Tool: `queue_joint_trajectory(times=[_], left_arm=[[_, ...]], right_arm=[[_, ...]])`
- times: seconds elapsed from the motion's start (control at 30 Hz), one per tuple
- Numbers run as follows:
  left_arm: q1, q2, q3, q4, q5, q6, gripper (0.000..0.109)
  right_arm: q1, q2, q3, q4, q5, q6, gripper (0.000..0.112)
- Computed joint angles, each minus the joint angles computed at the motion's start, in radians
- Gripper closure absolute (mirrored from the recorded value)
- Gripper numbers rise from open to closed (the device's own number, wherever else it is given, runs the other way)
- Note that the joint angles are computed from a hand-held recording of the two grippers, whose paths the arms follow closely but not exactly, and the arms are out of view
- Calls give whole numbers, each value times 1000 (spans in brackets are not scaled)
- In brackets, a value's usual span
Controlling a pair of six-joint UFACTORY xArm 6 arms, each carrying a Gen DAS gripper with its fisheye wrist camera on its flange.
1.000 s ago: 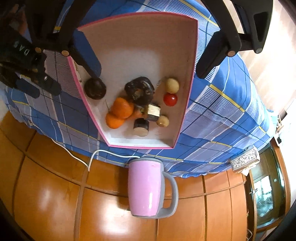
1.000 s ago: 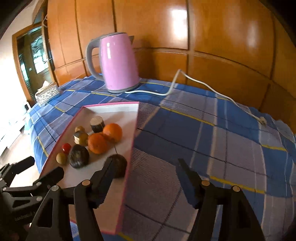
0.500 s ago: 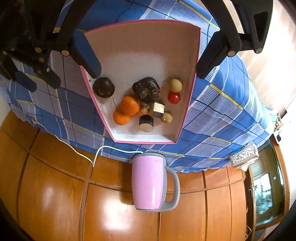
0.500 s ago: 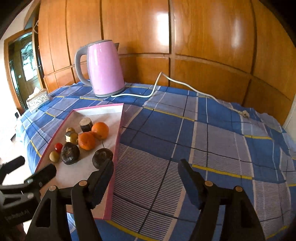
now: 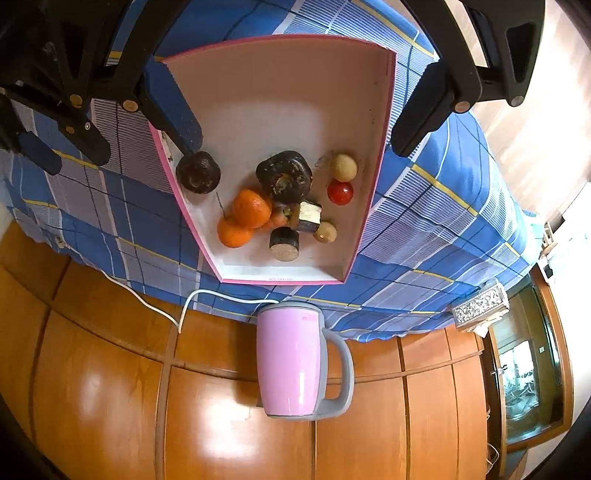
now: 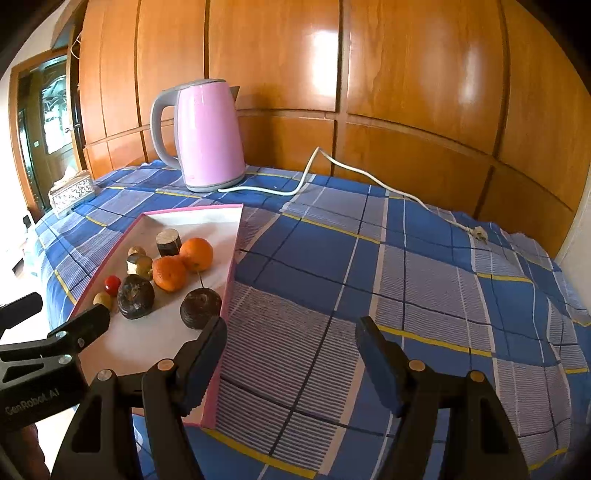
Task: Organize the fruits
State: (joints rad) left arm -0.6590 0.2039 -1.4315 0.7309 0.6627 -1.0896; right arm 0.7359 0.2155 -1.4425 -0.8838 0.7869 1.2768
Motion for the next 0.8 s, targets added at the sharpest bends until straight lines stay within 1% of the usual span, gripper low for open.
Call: queue_joint_trajectory(times=[0.47, 0.8], left_arm=[[12, 9, -2, 0, 5, -18, 6], [13, 9, -5, 3, 17, -39, 6]], right_arm=[[-1, 17, -3, 14, -6, -4, 39], [12, 31, -19, -8, -10, -17, 39]])
